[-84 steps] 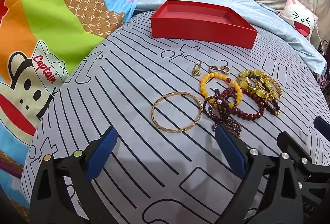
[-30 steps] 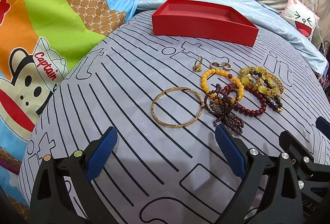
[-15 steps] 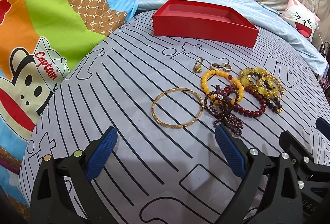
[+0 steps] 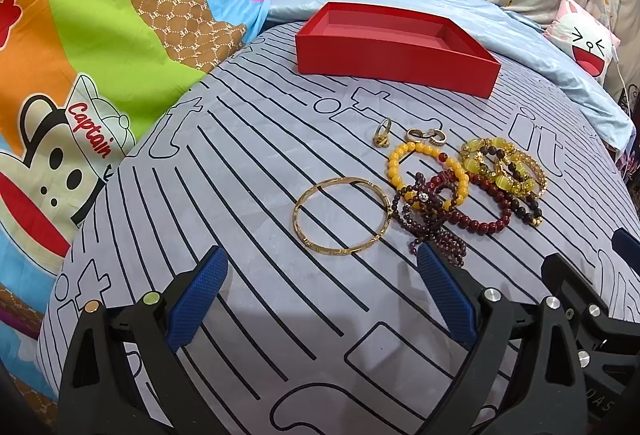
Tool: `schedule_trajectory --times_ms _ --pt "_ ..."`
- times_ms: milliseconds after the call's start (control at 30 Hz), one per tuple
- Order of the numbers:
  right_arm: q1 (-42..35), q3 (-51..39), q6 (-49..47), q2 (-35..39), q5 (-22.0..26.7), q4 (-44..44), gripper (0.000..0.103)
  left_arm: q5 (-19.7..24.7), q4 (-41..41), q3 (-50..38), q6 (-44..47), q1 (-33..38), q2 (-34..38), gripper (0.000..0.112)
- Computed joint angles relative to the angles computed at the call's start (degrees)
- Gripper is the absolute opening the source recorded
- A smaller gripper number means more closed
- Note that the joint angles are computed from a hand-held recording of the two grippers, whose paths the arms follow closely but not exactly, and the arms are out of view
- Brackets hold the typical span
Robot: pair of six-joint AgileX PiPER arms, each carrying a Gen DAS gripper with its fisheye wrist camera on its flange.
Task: Organize jewelry
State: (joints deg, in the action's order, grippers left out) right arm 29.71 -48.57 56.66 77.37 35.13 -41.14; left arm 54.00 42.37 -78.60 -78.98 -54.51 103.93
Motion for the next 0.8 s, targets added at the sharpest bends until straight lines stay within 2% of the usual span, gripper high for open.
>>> schedule_trajectory --times_ms 300,533,800 --pt "0.06 -0.94 -0.52 -0.53 0.47 0.23 0.097 0.57 -0.95 -1.51 1.57 0.13 -0.31 0.091" --pt "-0.62 -1.04 -1.17 -0.59 0.52 0.52 0.096 -2.48 -3.1 -0.05 3.43 1.41 -1.53 0.091" --pt "-3.37 -1.34 -3.91 0.23 -0.79 3.11 0.096 -2.55 -3.35 1.23 3.11 3.3 -1.74 0.091"
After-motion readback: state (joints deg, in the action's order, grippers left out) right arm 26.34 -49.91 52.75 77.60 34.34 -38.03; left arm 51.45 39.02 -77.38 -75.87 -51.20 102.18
